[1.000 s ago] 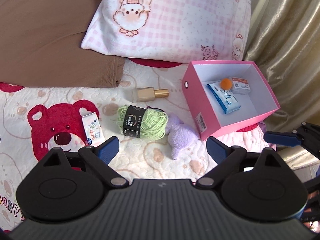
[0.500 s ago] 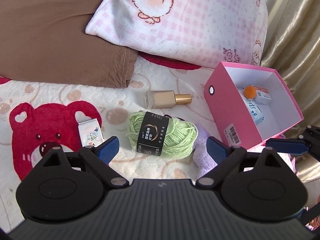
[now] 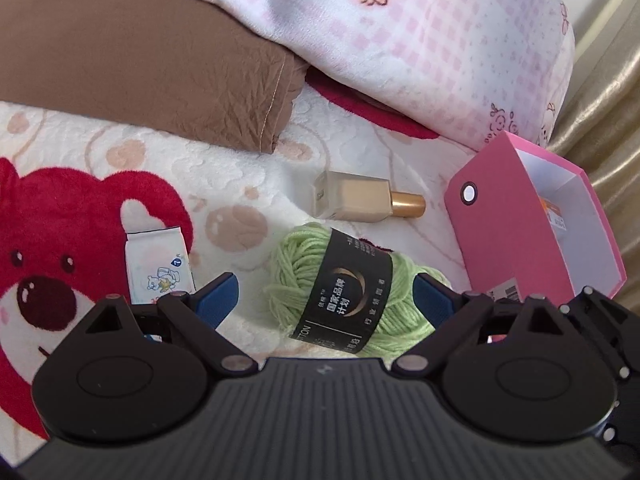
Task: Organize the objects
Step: 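Close the left gripper on the green yarn ball and lift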
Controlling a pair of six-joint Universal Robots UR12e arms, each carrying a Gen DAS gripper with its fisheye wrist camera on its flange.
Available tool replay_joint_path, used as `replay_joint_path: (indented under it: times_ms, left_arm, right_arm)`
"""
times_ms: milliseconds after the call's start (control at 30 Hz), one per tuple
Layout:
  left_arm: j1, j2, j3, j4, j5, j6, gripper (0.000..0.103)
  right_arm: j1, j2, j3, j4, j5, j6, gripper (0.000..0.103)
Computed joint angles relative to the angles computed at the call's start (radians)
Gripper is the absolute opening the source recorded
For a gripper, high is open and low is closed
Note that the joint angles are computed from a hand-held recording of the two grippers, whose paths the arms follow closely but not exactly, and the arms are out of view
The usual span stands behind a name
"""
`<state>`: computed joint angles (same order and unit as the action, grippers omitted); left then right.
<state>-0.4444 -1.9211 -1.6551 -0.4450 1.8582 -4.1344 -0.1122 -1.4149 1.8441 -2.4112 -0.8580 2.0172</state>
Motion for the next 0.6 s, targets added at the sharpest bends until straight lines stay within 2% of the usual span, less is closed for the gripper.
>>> replay_joint_path:
  times_ms: [100, 233, 367, 400, 467, 600]
  left_arm:
    - [0.006, -0.011, -0.015, 0.052, 0.000, -0.001, 0.095]
    - [0.016, -0.019, -0.047, 0.162, -0.022, -0.030, 0.095]
    - [0.020, -0.028, -0.057, 0.211, -0.041, -0.028, 0.092]
    - [0.020, -0.030, -0.058, 0.218, -0.049, -0.029, 0.089]
    - [0.025, -0.032, -0.065, 0.251, -0.087, -0.041, 0.075]
    - [0.032, -0.020, -0.065, 0.223, -0.141, -0.072, 0.069]
  right_arm:
    - [0.015, 0.023, -0.004, -0.020, -0.030, 0.039, 0.083]
    - [0.026, 0.051, -0.026, 0.007, -0.061, 0.090, 0.083]
    - [0.030, 0.067, -0.035, 0.011, -0.073, 0.116, 0.083]
    - [0.030, 0.070, -0.038, 0.016, -0.073, 0.122, 0.083]
    - [0.028, 0.072, -0.039, 0.026, -0.062, 0.124, 0.083]
    - [0.026, 0.070, -0.035, 0.041, -0.035, 0.114, 0.083]
